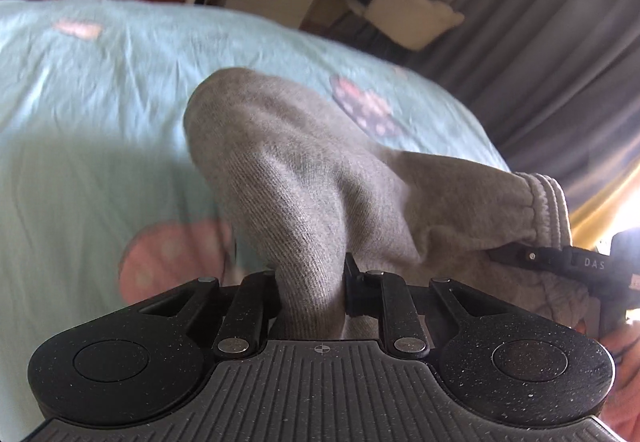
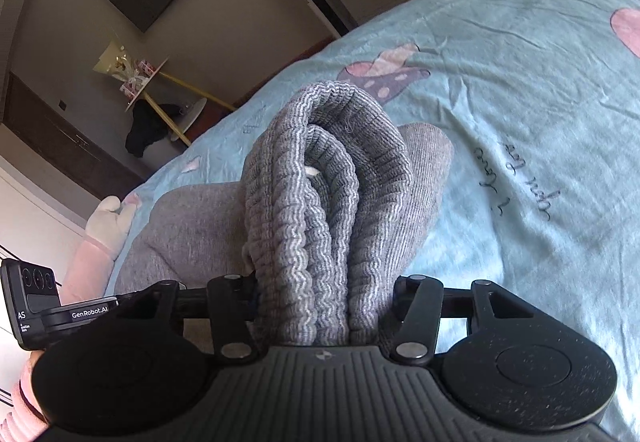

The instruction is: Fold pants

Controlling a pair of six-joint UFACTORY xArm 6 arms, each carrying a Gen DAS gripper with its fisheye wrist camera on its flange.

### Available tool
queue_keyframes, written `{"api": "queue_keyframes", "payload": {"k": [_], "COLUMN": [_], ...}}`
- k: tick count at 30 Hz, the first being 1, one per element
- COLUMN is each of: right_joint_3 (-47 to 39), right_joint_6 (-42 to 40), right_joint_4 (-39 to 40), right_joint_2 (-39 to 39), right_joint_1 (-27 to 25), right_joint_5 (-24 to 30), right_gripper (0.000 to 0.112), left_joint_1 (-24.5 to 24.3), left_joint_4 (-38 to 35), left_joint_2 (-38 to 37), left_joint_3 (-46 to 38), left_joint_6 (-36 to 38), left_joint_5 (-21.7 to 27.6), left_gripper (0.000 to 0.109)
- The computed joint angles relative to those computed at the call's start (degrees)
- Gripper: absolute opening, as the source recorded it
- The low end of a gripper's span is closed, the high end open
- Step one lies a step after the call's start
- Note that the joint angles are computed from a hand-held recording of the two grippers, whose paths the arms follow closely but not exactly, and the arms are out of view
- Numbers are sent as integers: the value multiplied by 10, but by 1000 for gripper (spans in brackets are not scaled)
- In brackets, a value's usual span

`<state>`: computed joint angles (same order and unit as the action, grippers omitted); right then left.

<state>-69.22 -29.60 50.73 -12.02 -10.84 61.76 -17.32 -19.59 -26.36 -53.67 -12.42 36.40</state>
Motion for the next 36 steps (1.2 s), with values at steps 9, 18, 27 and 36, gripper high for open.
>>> {"api": "queue_keyframes", "payload": {"k": [9,18,27,36], "right_joint_3": [-86,153,246,263], "right_joint_6": [9,46,119,135], "right_joint_4": [-10,-51,86,149], "right_joint_2": [96,-93,-190,-169], "right_joint_1": [54,75,23,31], "right_joint_5": [-101,-313,-176,-177], "right_gripper": [56,79,79,78], "left_joint_1": [14,1,-74,-81], "left_joint_4": [133,287,140,182], "left_joint_2": [88,-80,-205,-142], "left_joint_3": [-63,95,188,196], "left_joint_6": [-57,-198,-282,-343], "left_joint_5": [-43,-23,-16,-115], "left_gripper": [39,47,43,42]}}
